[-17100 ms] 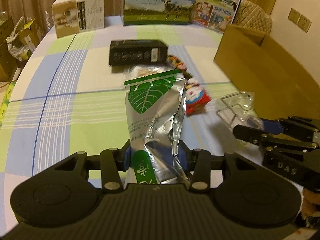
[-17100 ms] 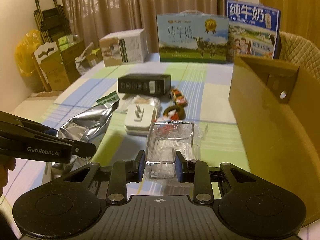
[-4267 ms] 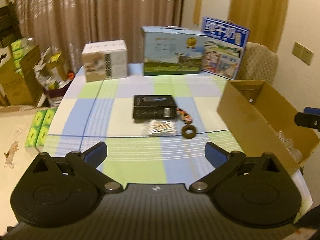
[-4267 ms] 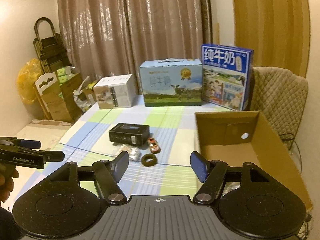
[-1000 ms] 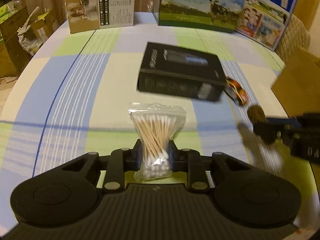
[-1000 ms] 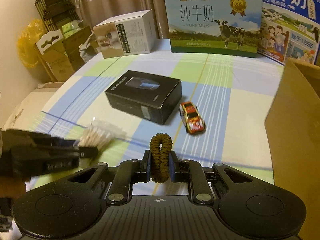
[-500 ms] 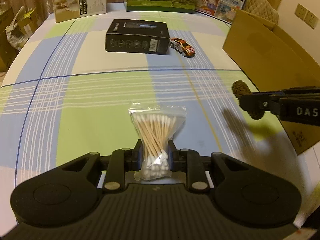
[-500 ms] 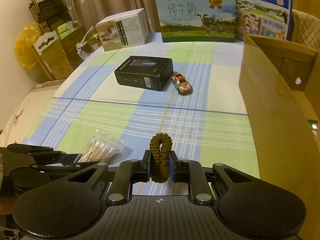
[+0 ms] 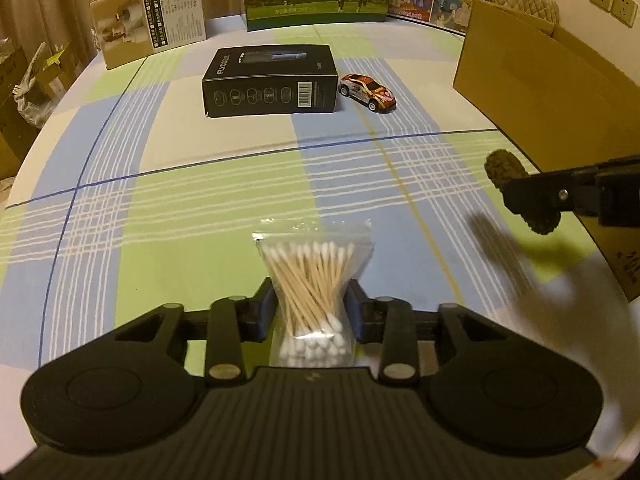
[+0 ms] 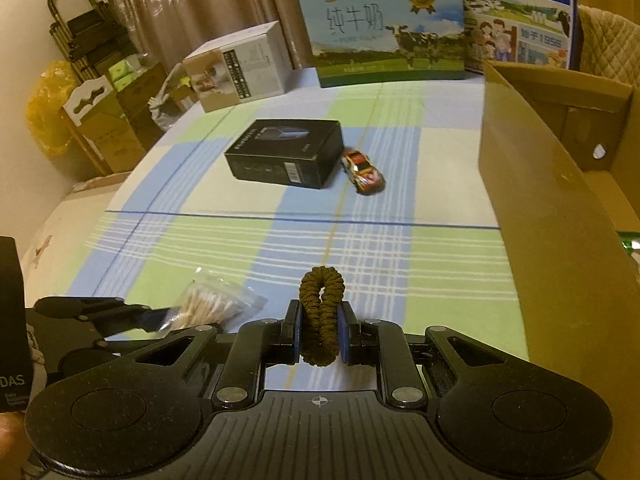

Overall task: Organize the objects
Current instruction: 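Carry swab bag and hair tie over the cardboard box with both tools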

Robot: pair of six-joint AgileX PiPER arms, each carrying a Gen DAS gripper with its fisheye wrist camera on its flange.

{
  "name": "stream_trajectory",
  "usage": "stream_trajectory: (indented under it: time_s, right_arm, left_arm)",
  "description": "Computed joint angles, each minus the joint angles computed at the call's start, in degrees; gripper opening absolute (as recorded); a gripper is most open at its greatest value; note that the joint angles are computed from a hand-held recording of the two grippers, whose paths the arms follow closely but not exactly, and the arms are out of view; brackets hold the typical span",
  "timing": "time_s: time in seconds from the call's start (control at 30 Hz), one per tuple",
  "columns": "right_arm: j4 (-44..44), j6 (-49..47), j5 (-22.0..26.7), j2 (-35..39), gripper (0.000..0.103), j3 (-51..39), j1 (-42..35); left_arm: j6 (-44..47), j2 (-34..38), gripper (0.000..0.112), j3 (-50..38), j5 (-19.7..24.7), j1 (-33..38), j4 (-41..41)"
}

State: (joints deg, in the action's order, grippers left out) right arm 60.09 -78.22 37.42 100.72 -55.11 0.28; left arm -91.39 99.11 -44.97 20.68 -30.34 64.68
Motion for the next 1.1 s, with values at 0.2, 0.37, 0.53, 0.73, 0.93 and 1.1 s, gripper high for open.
stream_trajectory:
  time_s: [0.2, 0.37, 0.53, 0.73, 0.93, 1.1]
  right_arm:
    - [0.4, -0.5, -0.8, -0.2, 0.014, 0.3, 1.1]
    - [0.9, -1.0, -1.4, -0.6, 0.014, 0.7, 0.9]
    - [1.3, -1.0, -0.7, -0.7, 0.014, 0.7, 0.7]
    - [3.5, -2.8, 0.1, -3.1, 0.014, 2.5, 0.4]
    - [6.4, -7.4, 1.7, -9.1, 0.014, 7.9, -2.2]
    - [6.5, -9.1, 5.8, -15.4, 0.014, 12.8, -8.1]
  left_arm:
    - [-0.5, -1.3, 0.020, 0.4, 1.0, 0.1, -1.1]
    - [-0.4, -3.0, 0.020, 1.0, 0.0, 0.7, -2.1]
    - [-0.9, -5.3, 0.020, 2.1, -0.2, 0.1, -2.6]
    - [-3.5, -9.6, 0.020, 4.7, 1.4, -1.5, -2.8]
    - [-4.9, -15.0, 0.020, 4.9, 8.8, -7.4, -5.2]
    - [-6.9, -19.0, 0.020, 3.7, 16.3, -14.7, -7.7]
